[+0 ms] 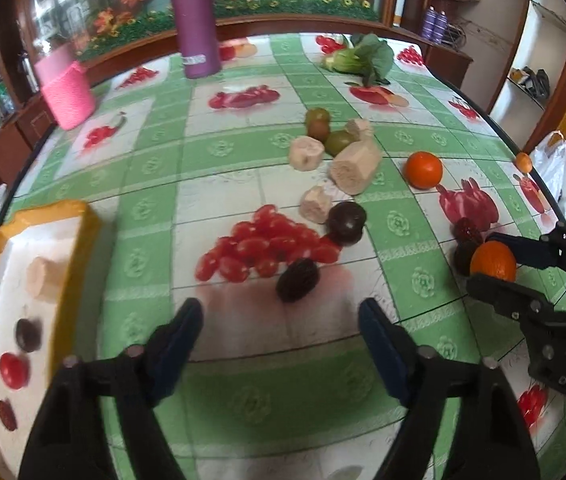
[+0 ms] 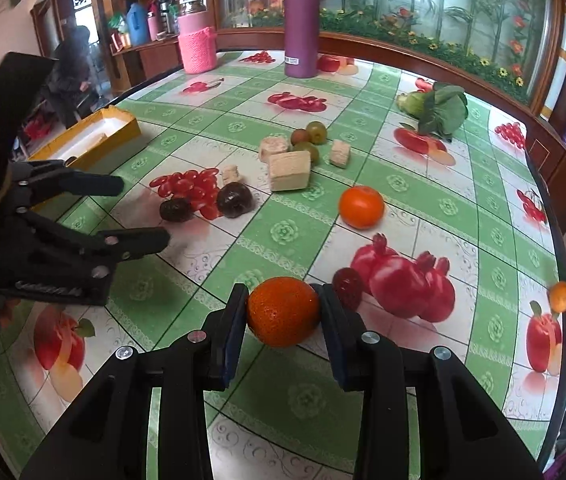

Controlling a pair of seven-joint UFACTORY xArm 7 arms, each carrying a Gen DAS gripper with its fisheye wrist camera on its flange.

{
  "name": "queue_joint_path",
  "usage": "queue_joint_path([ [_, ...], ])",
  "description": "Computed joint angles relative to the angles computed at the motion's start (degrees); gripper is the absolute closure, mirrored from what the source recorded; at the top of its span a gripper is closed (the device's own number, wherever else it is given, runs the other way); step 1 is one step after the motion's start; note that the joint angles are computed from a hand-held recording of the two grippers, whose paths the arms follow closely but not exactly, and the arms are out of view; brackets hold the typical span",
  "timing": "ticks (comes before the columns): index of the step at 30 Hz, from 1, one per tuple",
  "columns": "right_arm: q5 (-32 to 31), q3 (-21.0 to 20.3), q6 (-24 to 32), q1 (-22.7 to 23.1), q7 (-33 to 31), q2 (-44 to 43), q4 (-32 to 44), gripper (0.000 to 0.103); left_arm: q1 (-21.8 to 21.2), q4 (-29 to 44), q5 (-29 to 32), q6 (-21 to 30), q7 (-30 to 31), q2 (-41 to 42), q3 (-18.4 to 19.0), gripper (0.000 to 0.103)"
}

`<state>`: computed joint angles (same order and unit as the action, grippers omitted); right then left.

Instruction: Organize fruits

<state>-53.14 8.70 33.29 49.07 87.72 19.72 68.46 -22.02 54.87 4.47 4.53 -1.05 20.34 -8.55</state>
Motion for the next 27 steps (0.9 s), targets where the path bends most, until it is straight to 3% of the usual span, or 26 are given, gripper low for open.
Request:
queue_joint_path([
  [1,-0.3,-0.1,-0.1,0.1,0.6,-0.2,-0.3,0.068,2.2,1.2,-1.5,1.1,1.5,1.1,-2.6,0.036],
  [2,-0.7,-0.2,-0.4,0.2,1.2,-0.4,-0.6,0.068,3.6,2.1,-2.8,2.1,2.6,2.0,-4.2,0.049],
  [3,-1.2,-0.3,-1.0,0.1,1.9,-0.7,-1.1,0.068,3.2,2.2,-3.0,1.2,2.8,2.4,-4.0,0.053],
  [4,-1.8,-0.3,-1.5,0.1,2.6,-1.0,-1.5,0.068,3.5,1.7,-3.2,-0.5,3.5,2.5,-4.4,0.063],
  [6,-2.6,-0.3,-1.7,0.0,3.6,-1.3,-1.9,0.068,5.9,1.8,-4.9,-1.0,5.5,3.0,-7.3,0.077],
  [7,-3.0,-0.3,-1.8,0.0,4.1,-1.5,-2.1,0.068,8.5,1.9,-6.4,-0.8,7.2,3.3,-10.1,0.078],
  [12,-3.7,0.4,-0.9,-0.2,5.2,-1.9,-2.2,0.068,11.9,0.3,-10.7,-1.5,10.4,2.4,-13.8,0.078],
  [21,-3.5,2.2,4.0,1.0,5.1,-2.6,-1.0,0.068,23.8,-8.3,-19.0,-5.5,18.6,-3.4,-26.7,0.078],
  [24,-3.9,2.8,6.3,2.0,5.3,-2.6,-0.1,0.068,31.6,-11.7,-21.7,-6.9,21.5,-5.2,-34.7,0.078],
  [27,-4.0,3.4,8.4,2.9,5.4,-2.4,1.1,0.068,43.6,-14.9,-23.7,-8.2,23.9,-6.0,-46.7,0.078],
])
